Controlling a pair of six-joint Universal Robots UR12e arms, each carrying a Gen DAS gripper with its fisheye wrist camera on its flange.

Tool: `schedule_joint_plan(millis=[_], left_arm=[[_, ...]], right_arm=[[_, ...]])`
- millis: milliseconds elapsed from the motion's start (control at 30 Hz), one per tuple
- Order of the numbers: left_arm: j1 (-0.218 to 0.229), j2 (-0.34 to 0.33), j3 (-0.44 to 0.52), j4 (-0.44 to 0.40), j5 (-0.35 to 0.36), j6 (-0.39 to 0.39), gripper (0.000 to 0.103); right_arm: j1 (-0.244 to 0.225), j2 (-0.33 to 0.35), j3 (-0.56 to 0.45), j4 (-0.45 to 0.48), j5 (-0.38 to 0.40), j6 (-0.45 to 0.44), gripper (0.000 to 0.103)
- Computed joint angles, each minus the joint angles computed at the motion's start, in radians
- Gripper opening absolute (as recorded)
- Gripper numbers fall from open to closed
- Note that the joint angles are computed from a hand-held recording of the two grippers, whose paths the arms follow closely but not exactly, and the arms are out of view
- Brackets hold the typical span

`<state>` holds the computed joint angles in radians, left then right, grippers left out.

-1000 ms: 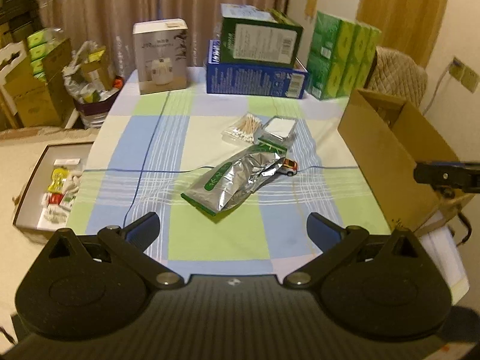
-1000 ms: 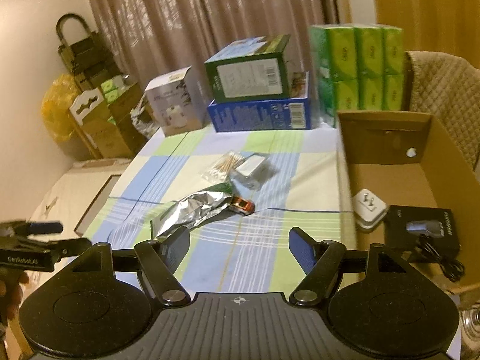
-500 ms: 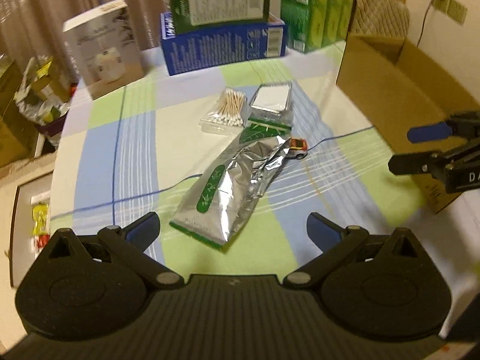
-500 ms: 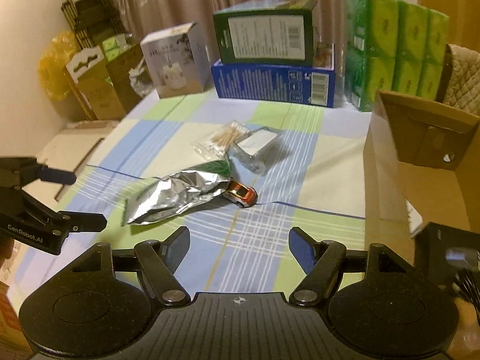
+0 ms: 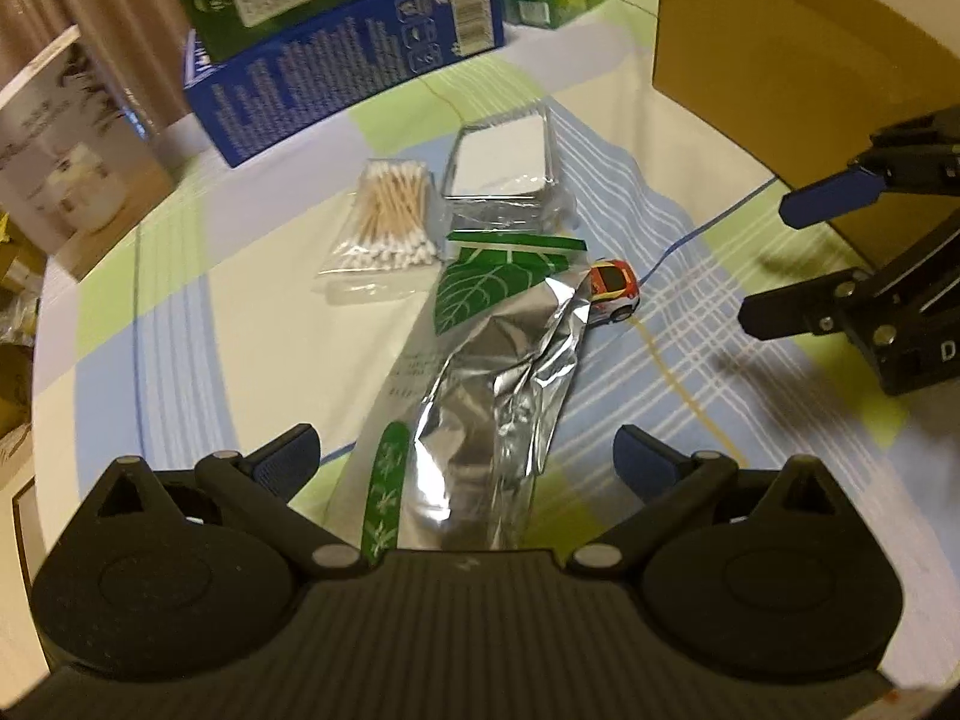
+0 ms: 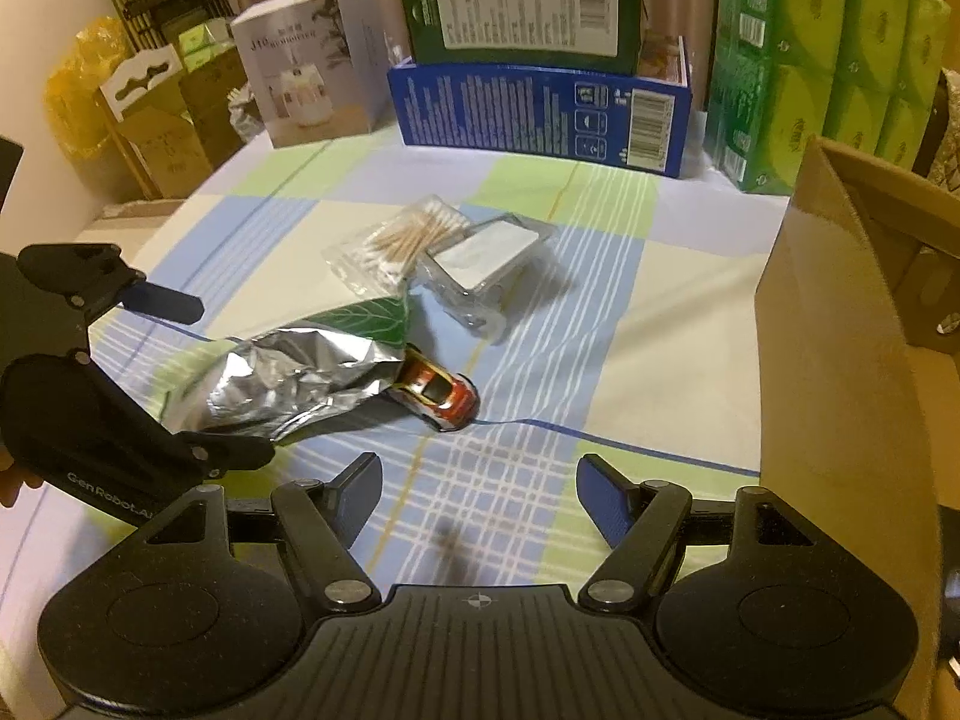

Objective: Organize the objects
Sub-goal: 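Move the left tool to the silver leaf-print foil bag and grasp it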

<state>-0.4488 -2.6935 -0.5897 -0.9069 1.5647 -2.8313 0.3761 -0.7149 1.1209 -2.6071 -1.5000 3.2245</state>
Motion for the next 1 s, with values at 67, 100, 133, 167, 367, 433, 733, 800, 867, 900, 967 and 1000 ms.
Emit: schedule_joint_plan(millis=[67, 100, 133, 167, 367, 433, 733, 800, 867, 900, 967, 1000], left_arm=[[-0.002, -0.026, 0.044, -0.029, 0.010, 0.017, 0.102], [-0.002, -0.035, 0.060, -0.039, 0.013, 0.024, 0.102], [-0.003, -0.046, 0.079, -0.051, 0.016, 0.028, 0.102], [-0.003, -0.055, 0.094, -0.059, 0.020, 0.030, 0.102], [-0.006, -0.095, 0.168, -0.106, 0.029, 0.049, 0.097], [-0.007, -0.107, 0.192, -0.123, 0.036, 0.051, 0.095], [-0.006, -0.133, 0.240, -0.176, 0.050, 0.058, 0.088], [-0.003, -0.126, 0.228, -0.171, 0.048, 0.055, 0.085], [0.001, -0.121, 0.222, -0.175, 0.031, 0.051, 0.075], [0.002, -0.120, 0.222, -0.181, 0.029, 0.054, 0.072], [0.003, -0.119, 0.225, -0.185, 0.028, 0.054, 0.066], [0.004, -0.119, 0.228, -0.191, 0.025, 0.049, 0.062]], right_arm=[[-0.002, 0.008, -0.008, 0.007, -0.002, -0.002, 0.070], [-0.002, 0.012, -0.013, 0.010, -0.003, -0.001, 0.070], [-0.002, 0.014, -0.016, 0.012, -0.003, -0.002, 0.070], [-0.002, 0.017, -0.019, 0.015, -0.003, -0.005, 0.070], [-0.002, 0.028, -0.037, 0.031, -0.014, -0.015, 0.070], [-0.002, 0.029, -0.039, 0.030, -0.013, -0.017, 0.070], [0.001, 0.038, -0.055, 0.039, -0.018, -0.023, 0.070], [0.002, 0.039, -0.056, 0.039, -0.020, -0.025, 0.070], [0.002, 0.040, -0.057, 0.041, -0.021, -0.027, 0.070], [0.002, 0.041, -0.058, 0.042, -0.021, -0.029, 0.070], [0.002, 0.042, -0.059, 0.040, -0.022, -0.031, 0.070], [0.003, 0.042, -0.059, 0.039, -0.022, -0.032, 0.070]])
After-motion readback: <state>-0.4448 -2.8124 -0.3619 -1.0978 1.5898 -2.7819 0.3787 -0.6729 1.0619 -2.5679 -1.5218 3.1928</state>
